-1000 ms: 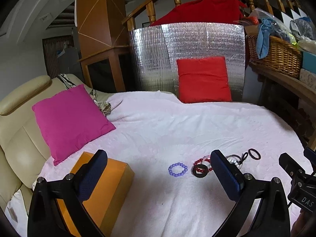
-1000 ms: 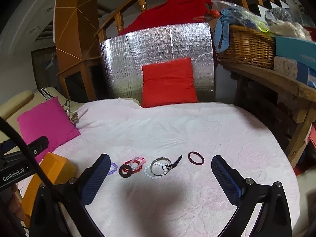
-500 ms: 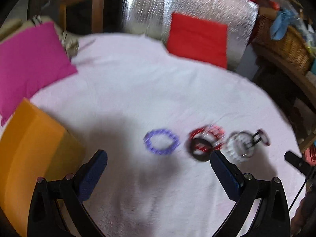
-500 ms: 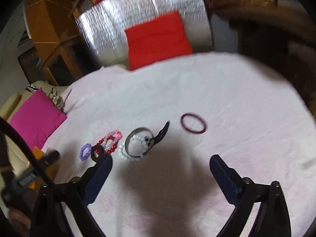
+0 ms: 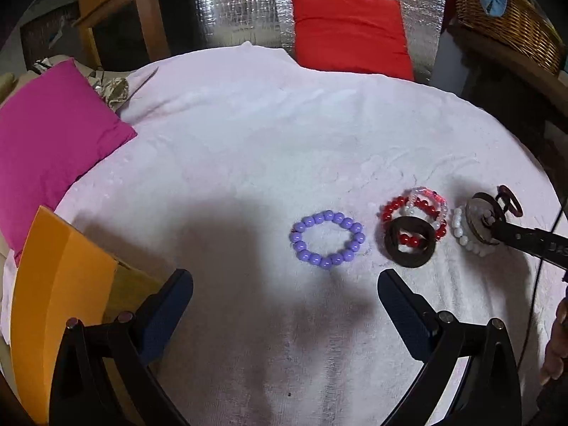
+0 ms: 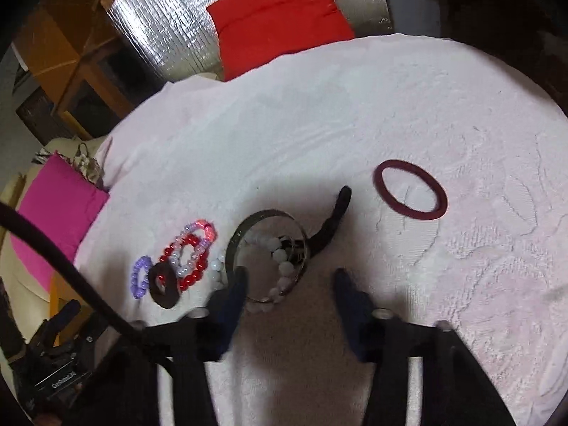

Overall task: Organize jewelry
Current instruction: 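Lower the left tool onto the black hair tie and close it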

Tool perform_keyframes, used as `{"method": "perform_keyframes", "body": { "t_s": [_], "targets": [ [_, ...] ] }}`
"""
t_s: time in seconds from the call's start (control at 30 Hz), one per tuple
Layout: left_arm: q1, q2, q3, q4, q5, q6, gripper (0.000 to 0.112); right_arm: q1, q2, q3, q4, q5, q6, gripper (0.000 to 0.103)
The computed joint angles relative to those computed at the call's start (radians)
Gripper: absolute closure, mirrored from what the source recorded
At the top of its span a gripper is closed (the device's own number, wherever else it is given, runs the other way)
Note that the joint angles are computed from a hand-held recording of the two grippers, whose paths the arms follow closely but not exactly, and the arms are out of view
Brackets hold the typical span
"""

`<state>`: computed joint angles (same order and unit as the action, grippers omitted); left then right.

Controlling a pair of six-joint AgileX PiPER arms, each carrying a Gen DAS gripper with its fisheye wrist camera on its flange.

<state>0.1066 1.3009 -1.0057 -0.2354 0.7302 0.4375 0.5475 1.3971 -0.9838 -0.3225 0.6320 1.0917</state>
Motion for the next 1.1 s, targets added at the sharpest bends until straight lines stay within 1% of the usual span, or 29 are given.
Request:
{"method": "perform_keyframes", "body": {
  "t_s": [0.03,0.07,0.1,0.13,0.23,0.3,0.37,0.43,0.47,0.6,0.67,0.7,0.73,0.77,0.83,0.87,0.9,0.93,0.97,1.0,1.07,1.1],
  "targets": [
    [-0.004,-0.002,0.006,-0.012,-0.006,0.015,0.009,0.007,0.008,-0.005,-0.030,0.010,0.026,0.075],
    [-0.011,-0.008,0.016,-0.027,-0.013,0.031,0.009,0.014,0.008,-0.002,-0.058,0.017,0.048,0.080],
    [-0.017,-0.013,0.021,-0.041,-0.014,0.051,0.009,0.010,0.002,0.005,-0.053,0.007,0.044,0.085],
    [-0.028,-0.017,0.027,-0.046,-0.020,0.055,0.009,0.008,-0.009,0.018,-0.052,-0.004,0.050,0.088],
    [-0.048,-0.025,0.037,-0.083,-0.033,0.091,0.010,0.007,-0.039,0.039,-0.066,-0.008,0.069,0.093],
    [-0.056,-0.019,0.036,-0.121,-0.031,0.120,0.012,0.007,-0.072,0.057,-0.066,-0.005,0.073,0.095],
    [-0.072,-0.008,0.032,-0.153,-0.030,0.148,0.017,0.004,-0.109,0.077,-0.058,-0.004,0.065,0.095],
    [-0.094,0.010,0.030,-0.175,-0.043,0.171,0.026,0.002,-0.138,0.098,-0.056,0.001,0.061,0.095],
    [-0.113,0.027,0.024,-0.175,-0.052,0.175,0.028,-0.006,-0.154,0.109,-0.044,-0.001,0.049,0.095],
    [-0.154,0.079,0.006,-0.194,-0.064,0.178,0.029,-0.055,-0.199,0.144,0.032,-0.005,-0.026,0.095],
    [-0.183,0.092,0.002,-0.174,-0.086,0.157,0.029,-0.109,-0.215,0.160,0.139,-0.035,-0.122,0.095],
    [-0.190,0.096,0.002,-0.174,-0.089,0.155,0.029,-0.122,-0.222,0.166,0.167,-0.049,-0.141,0.094],
    [-0.192,0.102,0.000,-0.190,-0.086,0.168,0.029,-0.129,-0.223,0.165,0.176,-0.051,-0.136,0.083],
    [-0.190,0.107,0.000,-0.206,-0.082,0.182,0.029,-0.132,-0.217,0.156,0.187,-0.043,-0.140,0.054],
    [-0.194,0.116,0.001,-0.206,-0.081,0.183,0.029,-0.129,-0.212,0.149,0.197,-0.054,-0.144,0.019],
    [-0.192,0.116,0.006,-0.216,-0.084,0.202,0.032,-0.110,-0.215,0.149,0.162,-0.070,-0.113,0.019],
    [-0.190,0.117,0.008,-0.217,-0.085,0.212,0.050,-0.099,-0.210,0.143,0.139,-0.074,-0.103,0.019],
    [-0.186,0.118,0.006,-0.220,-0.075,0.221,0.072,-0.076,-0.198,0.128,0.092,-0.064,-0.071,0.019],
    [-0.170,0.126,-0.005,-0.233,-0.048,0.238,0.077,-0.047,-0.180,0.108,0.028,-0.041,-0.024,0.019],
    [-0.156,0.125,-0.005,-0.252,-0.039,0.257,0.078,-0.031,-0.165,0.095,0.000,-0.028,-0.003,0.019],
    [-0.125,0.119,-0.007,-0.291,-0.014,0.304,0.086,-0.023,-0.123,0.069,0.006,-0.021,-0.016,0.019],
    [-0.107,0.114,-0.006,-0.316,-0.001,0.335,0.092,-0.023,-0.103,0.058,0.017,-0.023,-0.025,0.019]
  ]
}}
